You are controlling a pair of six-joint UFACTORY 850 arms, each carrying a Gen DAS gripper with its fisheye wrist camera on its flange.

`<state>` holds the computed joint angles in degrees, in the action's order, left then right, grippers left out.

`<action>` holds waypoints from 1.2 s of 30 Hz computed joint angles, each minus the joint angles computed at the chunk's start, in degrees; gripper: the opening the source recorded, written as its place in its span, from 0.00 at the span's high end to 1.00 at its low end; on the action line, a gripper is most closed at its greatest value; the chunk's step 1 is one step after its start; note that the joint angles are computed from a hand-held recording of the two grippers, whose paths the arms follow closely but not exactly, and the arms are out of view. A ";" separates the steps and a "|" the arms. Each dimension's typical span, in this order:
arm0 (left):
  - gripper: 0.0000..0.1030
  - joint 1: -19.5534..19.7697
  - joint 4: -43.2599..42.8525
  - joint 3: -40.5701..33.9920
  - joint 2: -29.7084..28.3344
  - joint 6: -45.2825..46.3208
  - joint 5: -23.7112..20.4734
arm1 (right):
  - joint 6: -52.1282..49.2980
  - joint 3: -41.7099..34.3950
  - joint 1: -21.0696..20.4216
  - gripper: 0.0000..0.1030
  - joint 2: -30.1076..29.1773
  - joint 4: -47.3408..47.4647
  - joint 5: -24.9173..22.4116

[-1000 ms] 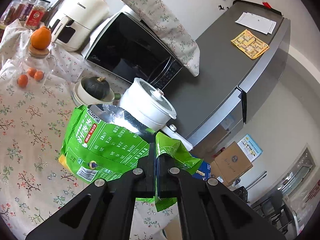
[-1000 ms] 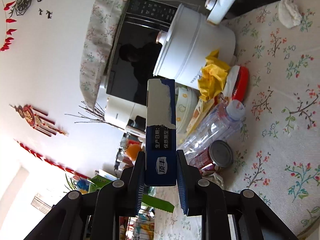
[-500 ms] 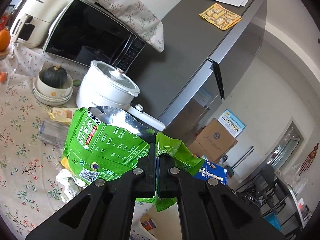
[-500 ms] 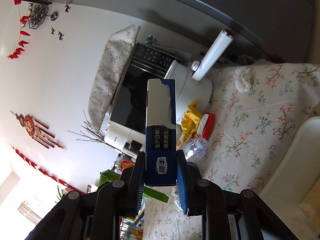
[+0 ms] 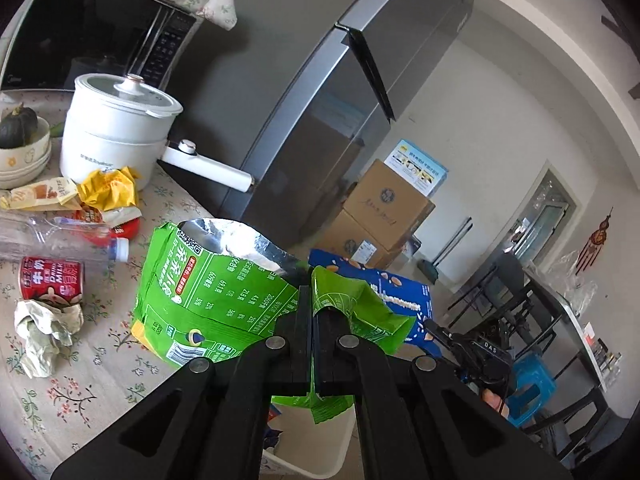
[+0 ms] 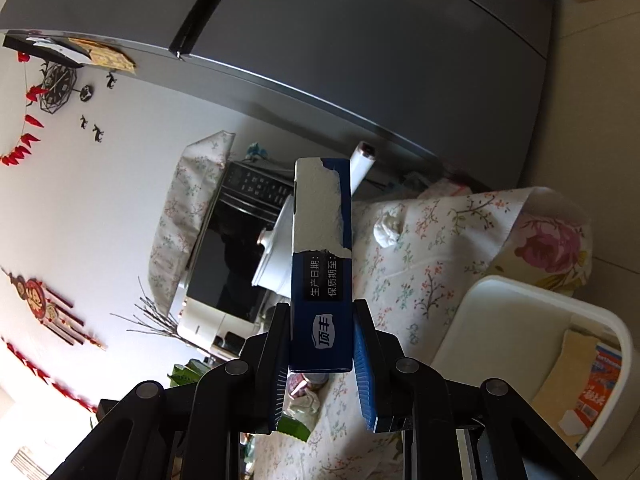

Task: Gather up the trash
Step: 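Carry the green bag over the bin and open the left tool while the right tool holds the box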

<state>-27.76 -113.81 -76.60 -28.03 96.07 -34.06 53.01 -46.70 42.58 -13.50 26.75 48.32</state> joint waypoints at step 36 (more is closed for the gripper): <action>1.00 -11.21 49.84 -19.08 -18.18 -38.86 8.32 | -2.12 0.98 0.09 0.74 0.65 1.36 0.26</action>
